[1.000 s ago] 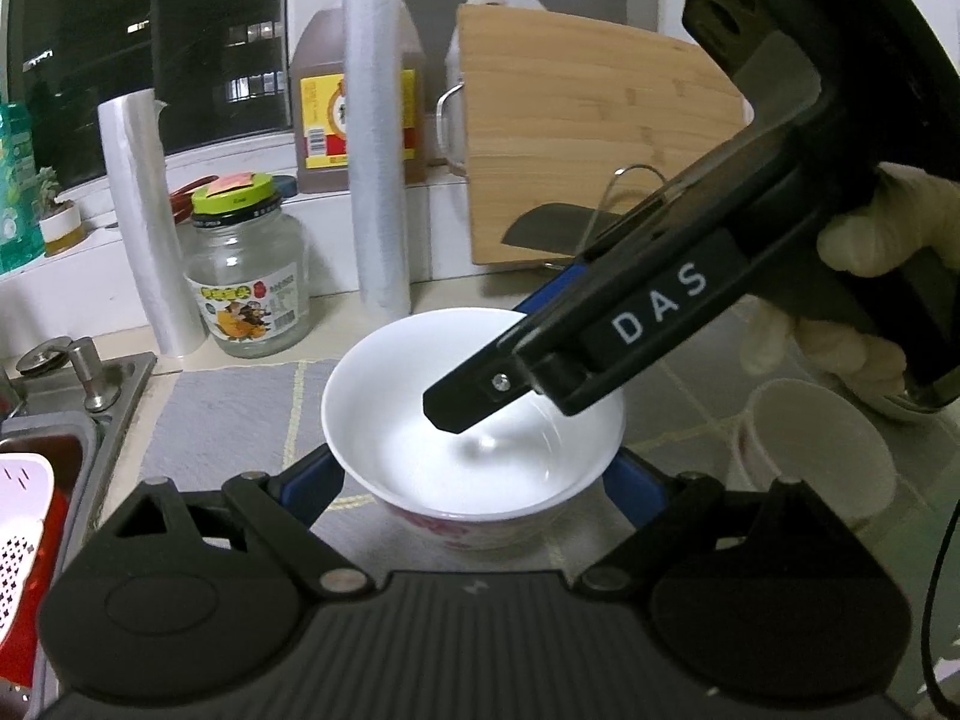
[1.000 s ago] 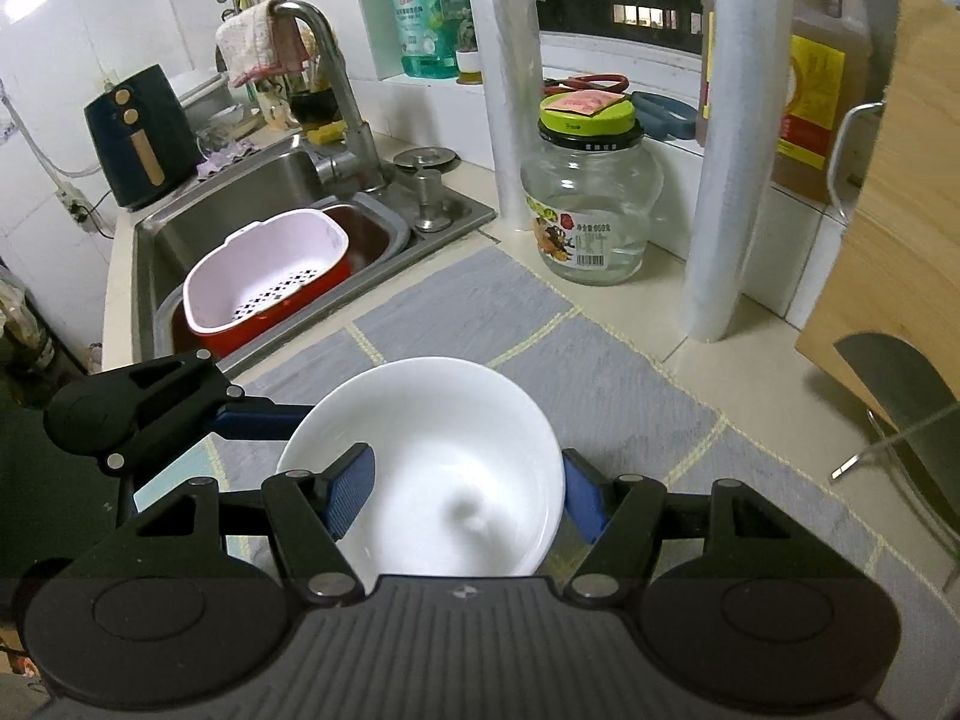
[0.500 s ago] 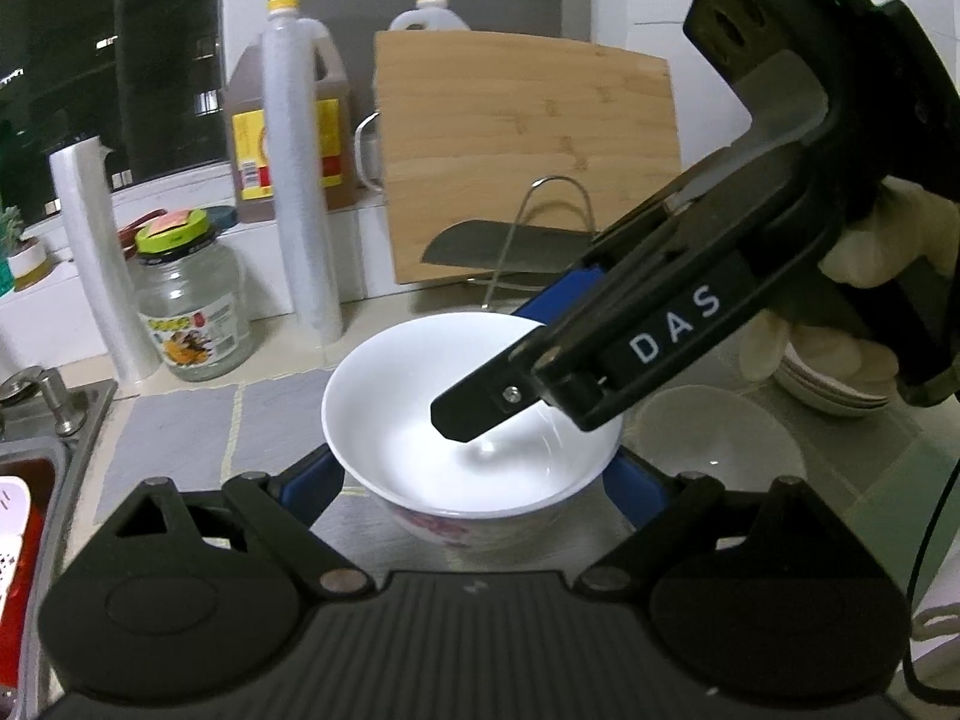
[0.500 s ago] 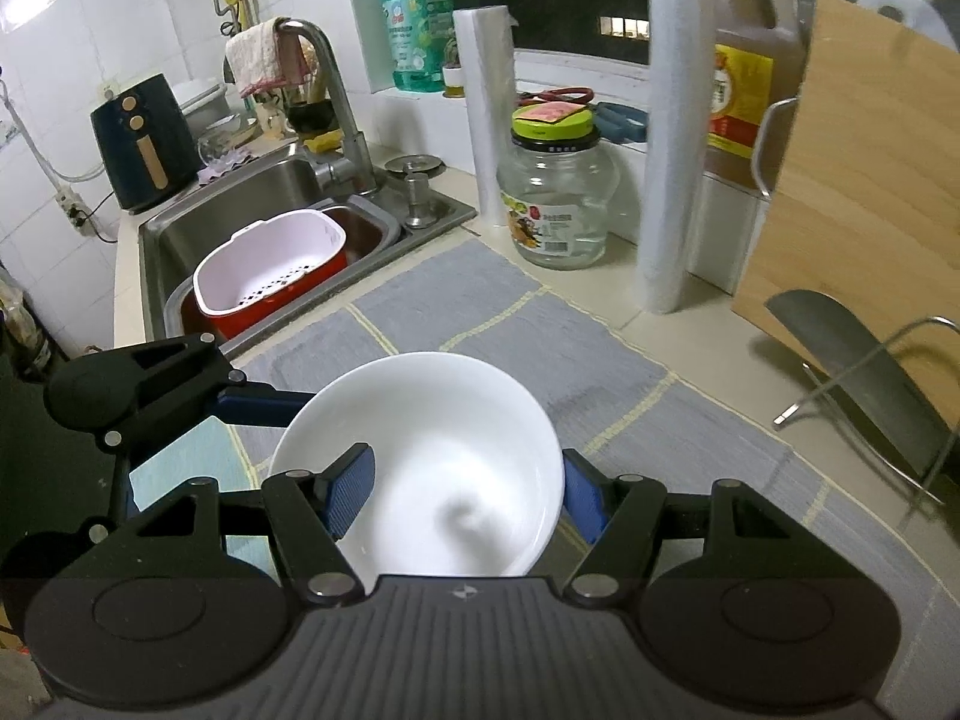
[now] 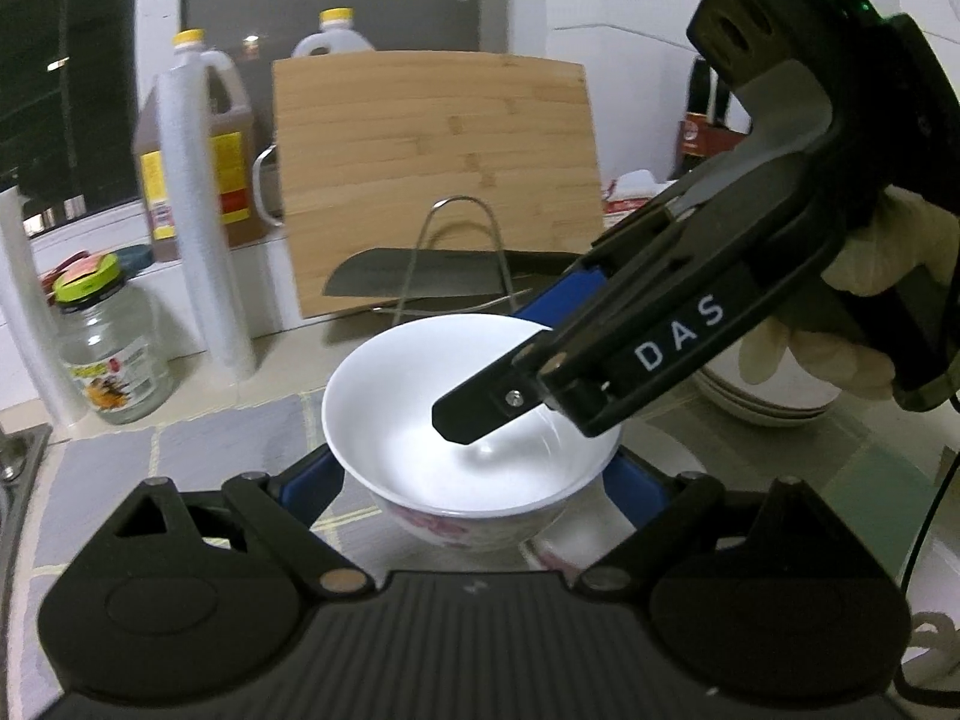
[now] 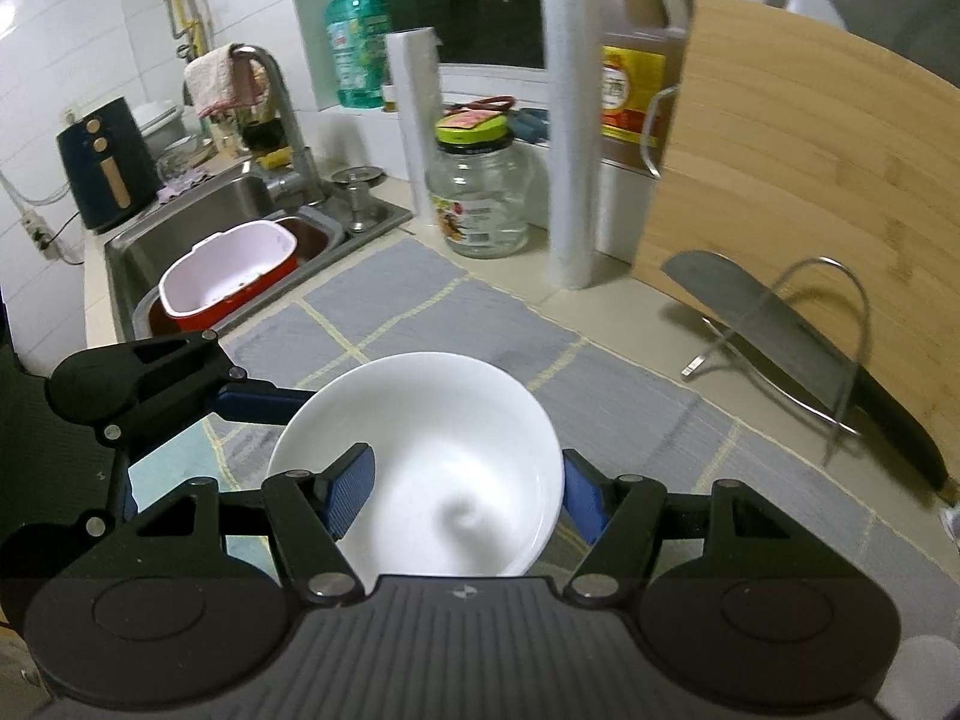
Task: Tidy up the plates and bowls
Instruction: 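Carry the pink-flower bowl with the right gripper over the two stacked bowls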
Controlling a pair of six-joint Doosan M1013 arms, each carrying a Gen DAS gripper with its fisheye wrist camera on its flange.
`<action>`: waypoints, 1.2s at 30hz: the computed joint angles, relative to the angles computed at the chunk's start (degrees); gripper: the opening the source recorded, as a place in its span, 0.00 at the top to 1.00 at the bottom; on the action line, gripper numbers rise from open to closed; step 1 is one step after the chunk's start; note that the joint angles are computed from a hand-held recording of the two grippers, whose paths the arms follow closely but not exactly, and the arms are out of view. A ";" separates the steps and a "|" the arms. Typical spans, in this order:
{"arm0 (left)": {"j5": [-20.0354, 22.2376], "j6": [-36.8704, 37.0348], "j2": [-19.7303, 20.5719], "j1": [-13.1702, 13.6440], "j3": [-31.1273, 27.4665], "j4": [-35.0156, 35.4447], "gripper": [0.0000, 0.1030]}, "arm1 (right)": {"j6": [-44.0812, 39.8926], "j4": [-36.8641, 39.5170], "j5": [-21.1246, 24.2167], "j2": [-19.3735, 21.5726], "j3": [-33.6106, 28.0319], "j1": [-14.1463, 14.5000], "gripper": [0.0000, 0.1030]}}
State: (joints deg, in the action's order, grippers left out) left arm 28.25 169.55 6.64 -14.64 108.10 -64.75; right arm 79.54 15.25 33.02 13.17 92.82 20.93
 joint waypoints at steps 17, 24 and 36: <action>5.20 1.57 1.01 -1.88 -0.38 -0.41 0.10 | 9.42 -6.13 -1.21 -4.43 5.91 -0.98 0.30; 6.84 0.67 1.45 -2.04 -0.44 0.17 0.10 | 10.51 -6.09 -0.96 -5.06 7.05 -1.28 0.30; 7.17 -1.07 1.95 -2.41 -0.39 2.09 0.10 | 10.29 -4.66 -0.73 -4.85 7.86 -1.57 0.30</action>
State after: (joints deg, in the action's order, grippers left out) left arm 35.41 168.48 8.59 -17.06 107.71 -62.67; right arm 89.84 10.59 32.29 8.31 100.68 19.35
